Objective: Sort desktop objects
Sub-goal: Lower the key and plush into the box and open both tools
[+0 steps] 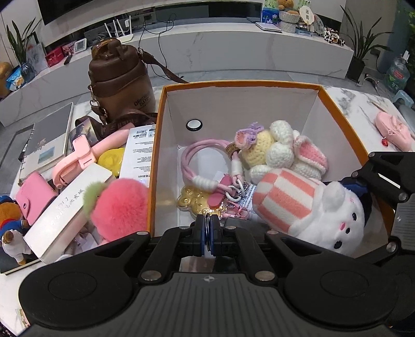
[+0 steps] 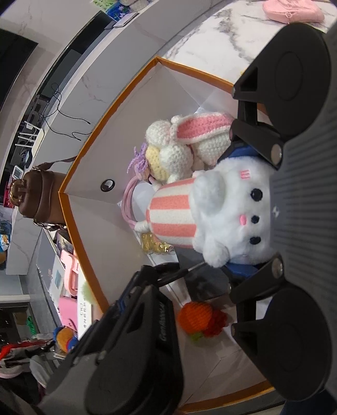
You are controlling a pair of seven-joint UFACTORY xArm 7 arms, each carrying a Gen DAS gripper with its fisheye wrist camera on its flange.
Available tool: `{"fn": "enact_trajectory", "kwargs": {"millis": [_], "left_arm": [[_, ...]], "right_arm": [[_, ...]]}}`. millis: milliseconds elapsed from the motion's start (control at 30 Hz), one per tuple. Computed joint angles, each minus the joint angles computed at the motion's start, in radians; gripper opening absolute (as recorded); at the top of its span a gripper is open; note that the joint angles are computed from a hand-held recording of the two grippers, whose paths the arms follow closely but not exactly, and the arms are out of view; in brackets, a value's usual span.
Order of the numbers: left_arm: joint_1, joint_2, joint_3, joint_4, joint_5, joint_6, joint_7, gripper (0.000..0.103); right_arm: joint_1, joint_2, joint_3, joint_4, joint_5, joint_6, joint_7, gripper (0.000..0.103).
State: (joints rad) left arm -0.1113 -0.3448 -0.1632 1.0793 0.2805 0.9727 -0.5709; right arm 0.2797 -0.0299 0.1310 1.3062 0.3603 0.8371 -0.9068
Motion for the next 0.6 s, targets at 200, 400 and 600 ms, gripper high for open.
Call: {"fn": "enact_trajectory", "kwargs": {"millis": [200, 400, 600], "left_arm": [[-0.002, 0.026, -0.02, 0.023, 0.062, 0.039, -0.01, 0.003], [-0.011, 0.046, -0.03, 0.039, 0.111, 0.069, -0.008, 0.004], [-0.033, 0.07, -0.031, 0.065, 0.123, 0.102, 0.006, 0.024]], "right_arm": [[0.008, 0.009, 0.009, -0.005, -0.043, -0.023, 0.008, 0.075], [0.013, 0.007, 0.012, -0.009, -0.071, -0.029, 0.008, 0.077], [0.016, 0.001, 0.01, -0.022, -0.068, -0.049, -0.003, 0.079]]}}
